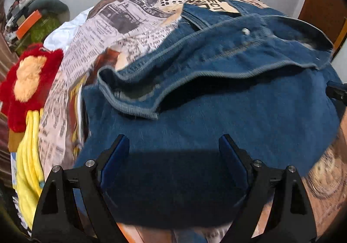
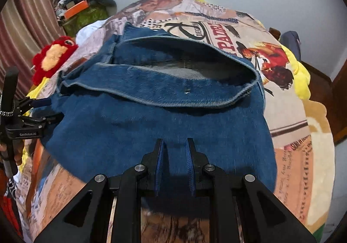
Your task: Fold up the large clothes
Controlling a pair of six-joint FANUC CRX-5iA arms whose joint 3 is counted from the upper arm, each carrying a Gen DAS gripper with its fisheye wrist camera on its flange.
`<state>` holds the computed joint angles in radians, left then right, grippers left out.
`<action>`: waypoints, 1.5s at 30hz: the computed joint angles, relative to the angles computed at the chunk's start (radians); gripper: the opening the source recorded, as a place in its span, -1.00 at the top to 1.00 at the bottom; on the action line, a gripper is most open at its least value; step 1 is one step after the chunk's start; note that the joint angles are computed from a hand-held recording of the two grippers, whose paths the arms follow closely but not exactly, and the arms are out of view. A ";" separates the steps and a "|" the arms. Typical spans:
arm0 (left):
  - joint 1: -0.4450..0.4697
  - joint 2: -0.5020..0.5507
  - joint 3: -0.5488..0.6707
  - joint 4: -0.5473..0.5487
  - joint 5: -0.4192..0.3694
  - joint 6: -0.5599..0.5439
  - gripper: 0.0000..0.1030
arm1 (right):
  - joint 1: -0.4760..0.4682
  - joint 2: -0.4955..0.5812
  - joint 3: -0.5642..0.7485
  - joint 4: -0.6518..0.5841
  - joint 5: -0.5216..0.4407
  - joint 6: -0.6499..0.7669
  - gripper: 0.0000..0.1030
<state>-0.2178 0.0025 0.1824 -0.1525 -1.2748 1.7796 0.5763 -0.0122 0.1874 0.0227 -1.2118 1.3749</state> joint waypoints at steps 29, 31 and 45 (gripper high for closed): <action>0.083 0.120 0.223 -0.092 -0.012 0.062 -0.67 | -0.039 0.188 0.258 0.063 0.055 -0.088 0.70; 0.069 0.084 0.195 -0.080 0.006 0.038 -0.67 | -0.022 0.153 0.238 0.046 0.061 -0.059 0.70; -0.027 -0.024 -0.010 0.059 0.110 -0.018 -0.68 | 0.200 0.060 0.073 0.108 0.056 0.010 0.70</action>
